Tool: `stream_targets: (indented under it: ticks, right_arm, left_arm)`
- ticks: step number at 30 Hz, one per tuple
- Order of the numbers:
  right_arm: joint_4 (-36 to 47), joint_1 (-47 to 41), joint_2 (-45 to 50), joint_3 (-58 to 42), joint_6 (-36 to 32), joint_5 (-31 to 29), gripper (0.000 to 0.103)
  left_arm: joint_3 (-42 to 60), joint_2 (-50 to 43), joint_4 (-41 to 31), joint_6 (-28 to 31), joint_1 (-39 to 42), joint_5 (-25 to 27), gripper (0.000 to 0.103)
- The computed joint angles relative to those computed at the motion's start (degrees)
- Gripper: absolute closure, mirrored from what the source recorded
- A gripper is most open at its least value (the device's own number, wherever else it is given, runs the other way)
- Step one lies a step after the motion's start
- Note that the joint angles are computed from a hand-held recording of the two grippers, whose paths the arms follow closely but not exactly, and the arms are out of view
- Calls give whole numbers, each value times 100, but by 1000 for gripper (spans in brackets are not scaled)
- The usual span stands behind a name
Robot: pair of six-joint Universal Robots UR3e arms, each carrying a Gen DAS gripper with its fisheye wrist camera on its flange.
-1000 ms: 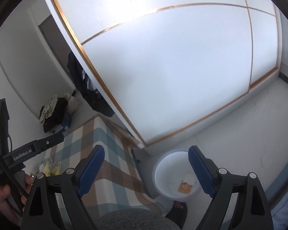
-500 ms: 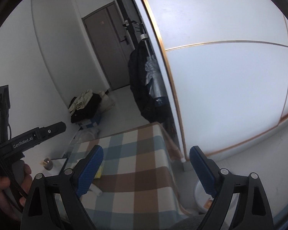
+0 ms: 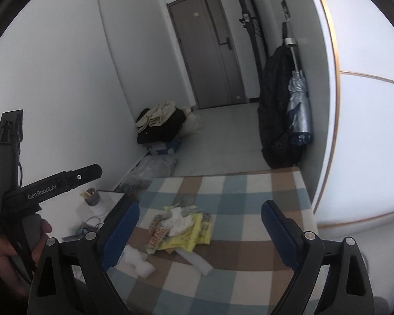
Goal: Collect trash
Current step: 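Move both open tools back over the table, then grasp the crumpled white tissue with the right tool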
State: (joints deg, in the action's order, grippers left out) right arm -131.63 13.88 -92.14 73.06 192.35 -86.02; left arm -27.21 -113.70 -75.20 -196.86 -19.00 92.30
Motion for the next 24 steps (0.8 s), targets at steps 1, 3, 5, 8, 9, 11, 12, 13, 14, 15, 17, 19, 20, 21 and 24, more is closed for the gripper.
stream_targets:
  ticks: [1,3,5,8,9,11,12,13,14,15,17,19,20,21,24]
  right_arm:
    - [-13,151,108,-67,18,-88,8]
    - [-20,425,428,-280,25,-209,8]
    - [65,588,696,-488,31,-234,8]
    - [264,786,1002,-741,31,-284,8]
    - [308,843,1107,-817,29,-318,8]
    - [351,921,1254,-881,-9,-337,8]
    - [406,966,1359,-967,-31,-384,8]
    - [465,1008,1473,-1059,-55,-454,8]
    - [520,1032,1596,-1167,-82,-501,8]
    - [581,1045,1725,-1298,-125,-507,8]
    - [726,1033,1982,-1599,-303,-509,8]
    - [950,1040,2316,-2051,-560,-578,9]
    - [1075,1044,2483,-2299,-675,-620,9]
    - [1243,1020,2685,-2601,-827,-606,9]
    - [1997,935,3400,-3794,-1173,-468,10]
  left_arm:
    - [-492,254,245,-7,110,-63,34]
    - [-1400,742,669,-57,379,-278,34]
    - [-2172,1194,975,-70,671,-543,34]
    - [-2838,1584,1121,-54,1011,-831,34]
    - [-3005,1688,1128,-39,1111,-923,34]
    - [-3301,1880,1081,-35,1310,-1115,34]
    - [-3415,1949,1067,-28,1402,-1224,34]
    - [-3496,2012,1007,2,1504,-1335,34]
    - [-3524,2036,934,10,1574,-1413,34]
    - [-3592,2077,926,14,1644,-1504,34]
    - [-3664,2133,871,28,1749,-1618,34]
    - [-3666,2132,773,28,1842,-1751,34]
    - [-3680,2132,745,14,1895,-1836,34]
    - [-3658,2110,692,-9,1934,-1906,34]
    - [-3549,2029,527,-11,2005,-2014,34]
